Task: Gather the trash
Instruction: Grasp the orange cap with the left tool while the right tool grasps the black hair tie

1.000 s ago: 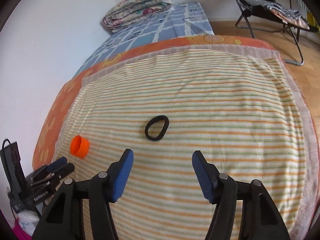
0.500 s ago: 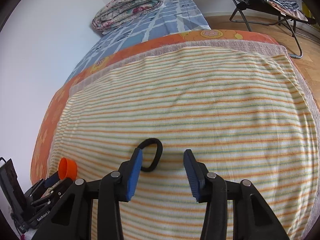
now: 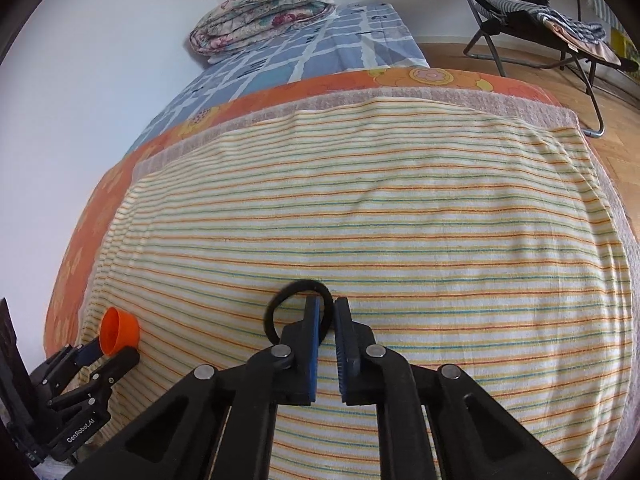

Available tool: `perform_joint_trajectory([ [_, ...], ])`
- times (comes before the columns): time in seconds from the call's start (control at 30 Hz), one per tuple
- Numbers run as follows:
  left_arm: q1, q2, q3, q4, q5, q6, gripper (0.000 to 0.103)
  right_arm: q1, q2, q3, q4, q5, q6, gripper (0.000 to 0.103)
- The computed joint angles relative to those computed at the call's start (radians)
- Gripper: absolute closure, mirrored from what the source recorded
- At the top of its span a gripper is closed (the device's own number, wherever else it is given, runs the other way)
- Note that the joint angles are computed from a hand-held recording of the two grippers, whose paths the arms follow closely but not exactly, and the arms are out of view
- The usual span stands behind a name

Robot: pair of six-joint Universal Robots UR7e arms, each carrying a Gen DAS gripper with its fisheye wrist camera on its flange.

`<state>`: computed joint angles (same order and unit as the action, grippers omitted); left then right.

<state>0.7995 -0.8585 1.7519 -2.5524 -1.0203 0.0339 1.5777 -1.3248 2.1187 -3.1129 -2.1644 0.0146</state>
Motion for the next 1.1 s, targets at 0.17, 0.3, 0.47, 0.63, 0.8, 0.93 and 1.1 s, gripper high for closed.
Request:
perform_joint_trajectory([
  [0.17,-0.003,-0.017,0.011,0.007,-0.009,0.004,0.057,0.012,-0.016,0.011,-0.014,-0.001,-0.005,0.099],
  [0.3,-0.013,-0.033,0.024,0.003,-0.012,0.011,0.057,0.032,-0.021,0.015,-0.02,-0.011,-0.012,0.1],
  [0.47,-0.022,-0.057,0.041,-0.004,-0.024,0.008,0.057,0.042,-0.03,0.017,0.0,-0.009,-0.025,0.096],
  [0.63,-0.028,-0.063,0.049,-0.004,-0.018,0.03,0.057,0.037,-0.017,0.018,-0.046,-0.036,-0.052,0.047],
  [0.8,-0.024,-0.062,0.045,0.0,-0.027,0.016,0.057,0.022,0.011,-0.012,-0.017,-0.043,-0.053,0.064],
  [0.93,-0.023,-0.063,0.044,0.003,-0.027,0.019,0.057,0.02,0.054,-0.024,-0.048,-0.079,-0.087,0.066],
  [1.1,-0.023,-0.067,0.043,0.011,-0.026,0.025,0.057,0.049,0.098,-0.036,-0.096,-0.182,-0.181,0.1],
])
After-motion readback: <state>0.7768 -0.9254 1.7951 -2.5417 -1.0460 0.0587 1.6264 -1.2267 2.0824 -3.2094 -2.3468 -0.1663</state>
